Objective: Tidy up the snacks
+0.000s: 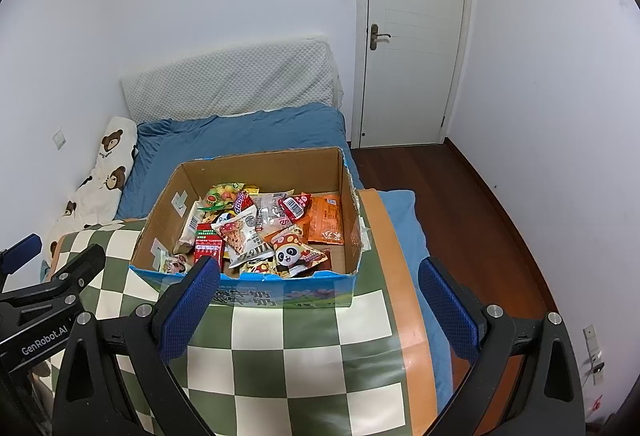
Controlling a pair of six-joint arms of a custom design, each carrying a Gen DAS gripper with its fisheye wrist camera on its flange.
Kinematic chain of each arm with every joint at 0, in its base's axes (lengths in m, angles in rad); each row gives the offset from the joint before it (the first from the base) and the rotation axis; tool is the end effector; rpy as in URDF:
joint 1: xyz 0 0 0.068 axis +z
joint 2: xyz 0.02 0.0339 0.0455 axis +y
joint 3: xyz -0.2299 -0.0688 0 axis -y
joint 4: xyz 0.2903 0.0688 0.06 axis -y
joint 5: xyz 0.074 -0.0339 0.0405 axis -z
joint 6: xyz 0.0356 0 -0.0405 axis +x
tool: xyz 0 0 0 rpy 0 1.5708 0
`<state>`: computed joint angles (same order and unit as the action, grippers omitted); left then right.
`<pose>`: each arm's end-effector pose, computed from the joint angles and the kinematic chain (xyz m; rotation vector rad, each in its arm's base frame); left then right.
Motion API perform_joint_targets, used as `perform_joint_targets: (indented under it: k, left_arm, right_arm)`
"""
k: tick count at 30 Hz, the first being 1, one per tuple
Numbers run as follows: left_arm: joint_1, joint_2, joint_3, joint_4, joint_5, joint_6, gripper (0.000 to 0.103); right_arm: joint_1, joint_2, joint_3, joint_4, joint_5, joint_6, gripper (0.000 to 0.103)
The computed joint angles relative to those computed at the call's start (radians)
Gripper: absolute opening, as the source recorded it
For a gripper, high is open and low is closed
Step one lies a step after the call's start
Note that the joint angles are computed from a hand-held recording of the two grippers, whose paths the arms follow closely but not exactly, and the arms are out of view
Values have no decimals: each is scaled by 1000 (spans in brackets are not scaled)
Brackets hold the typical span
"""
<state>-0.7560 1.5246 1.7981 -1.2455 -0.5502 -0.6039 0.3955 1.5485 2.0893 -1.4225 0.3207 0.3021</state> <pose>0.2540 -0.2139 0.3931 -0.0255 2.3526 0.0595 0.2824 0.1058 0.4610 0.0270 2.3938 -0.0701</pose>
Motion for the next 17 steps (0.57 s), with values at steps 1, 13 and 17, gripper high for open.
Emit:
perform_joint_targets:
  k: [1, 13, 17]
  left_arm:
    - [1, 1, 0, 1, -1, 1, 103]
    - [-3, 8, 17, -12, 0, -5, 103]
    - [0, 8, 18, -11, -2, -8, 103]
  right_arm:
    - [-2, -2, -1, 0, -3, -1, 101]
    - [-3, -8, 1, -4, -8, 1, 101]
    - [4, 5, 24, -16, -4, 4, 101]
